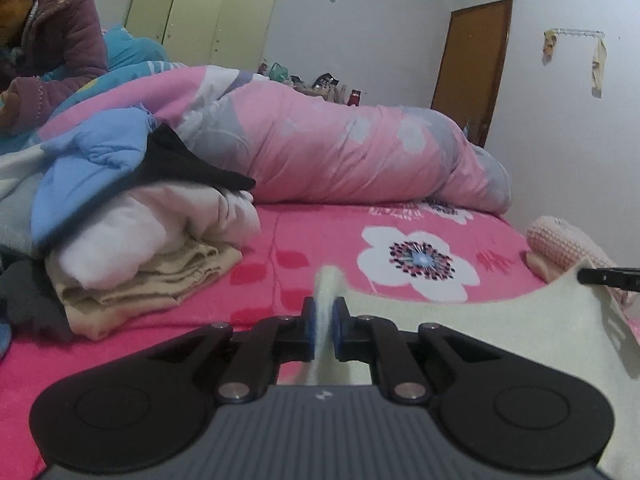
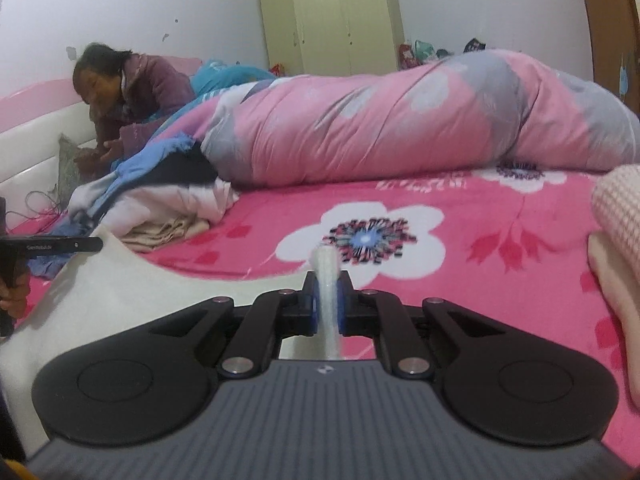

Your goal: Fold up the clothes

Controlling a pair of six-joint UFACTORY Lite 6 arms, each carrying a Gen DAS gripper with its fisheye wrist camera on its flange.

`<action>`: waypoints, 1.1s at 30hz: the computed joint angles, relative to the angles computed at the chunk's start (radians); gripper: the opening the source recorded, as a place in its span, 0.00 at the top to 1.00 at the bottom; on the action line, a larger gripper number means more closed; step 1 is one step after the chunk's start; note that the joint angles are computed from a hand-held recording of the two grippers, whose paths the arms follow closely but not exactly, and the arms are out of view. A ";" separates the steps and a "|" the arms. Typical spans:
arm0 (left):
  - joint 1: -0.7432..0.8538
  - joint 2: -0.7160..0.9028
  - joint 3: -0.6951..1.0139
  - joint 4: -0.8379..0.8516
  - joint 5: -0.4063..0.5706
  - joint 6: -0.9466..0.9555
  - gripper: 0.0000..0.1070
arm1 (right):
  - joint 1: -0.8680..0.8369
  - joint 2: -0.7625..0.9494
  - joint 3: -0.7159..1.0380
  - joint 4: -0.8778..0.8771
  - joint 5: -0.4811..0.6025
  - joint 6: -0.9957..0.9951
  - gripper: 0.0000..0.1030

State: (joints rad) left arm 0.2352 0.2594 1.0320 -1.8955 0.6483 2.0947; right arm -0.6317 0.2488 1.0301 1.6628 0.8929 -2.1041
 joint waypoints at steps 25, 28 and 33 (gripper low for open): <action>-0.031 0.134 0.125 0.077 -0.250 -0.164 0.48 | 0.071 0.292 0.172 0.089 -0.233 0.071 0.67; 0.000 -0.055 -0.028 0.000 -0.201 -0.056 0.47 | -0.004 0.126 0.039 0.216 -0.228 -0.047 0.67; 0.036 -0.292 -0.228 0.188 -0.018 -0.192 0.47 | -0.142 -0.220 -0.253 0.143 -0.074 -0.178 0.76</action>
State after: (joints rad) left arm 0.2714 -0.0325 0.8040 -1.7079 0.6301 1.9025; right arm -0.7740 0.0290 0.7767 1.8061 0.8185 -2.2821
